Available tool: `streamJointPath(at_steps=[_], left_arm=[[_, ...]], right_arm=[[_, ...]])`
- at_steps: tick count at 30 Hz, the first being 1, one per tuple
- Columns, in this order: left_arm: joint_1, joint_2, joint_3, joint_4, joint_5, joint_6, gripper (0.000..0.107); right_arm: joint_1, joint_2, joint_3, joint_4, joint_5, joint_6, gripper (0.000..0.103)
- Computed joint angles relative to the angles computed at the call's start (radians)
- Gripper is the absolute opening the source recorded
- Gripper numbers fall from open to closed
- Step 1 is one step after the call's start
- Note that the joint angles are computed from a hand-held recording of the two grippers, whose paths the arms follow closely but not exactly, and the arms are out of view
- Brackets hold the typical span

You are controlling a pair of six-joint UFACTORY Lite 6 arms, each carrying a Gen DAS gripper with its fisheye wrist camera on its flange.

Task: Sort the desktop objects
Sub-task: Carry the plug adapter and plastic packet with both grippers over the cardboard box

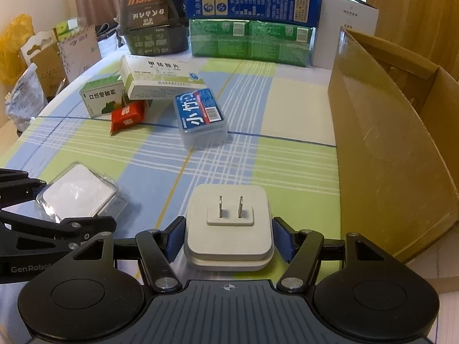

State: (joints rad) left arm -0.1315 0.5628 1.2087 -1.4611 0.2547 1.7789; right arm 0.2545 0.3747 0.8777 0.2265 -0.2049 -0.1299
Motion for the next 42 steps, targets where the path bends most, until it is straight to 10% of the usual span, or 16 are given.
streamJointPath(at_steps=[22, 42], left_arm=[[0.028, -0.107, -0.083, 0.027, 0.034, -0.064, 0.048], [-0.013, -0.434, -0.372, -0.12, 0.035, -0.01, 0.048]], right_arm=[[0.035, -0.171, -0.16, 0.166, 0.001, -0.107, 0.061], [0.055, -0.546, -0.339, 1.126, 0.088, -1.026, 0.061]])
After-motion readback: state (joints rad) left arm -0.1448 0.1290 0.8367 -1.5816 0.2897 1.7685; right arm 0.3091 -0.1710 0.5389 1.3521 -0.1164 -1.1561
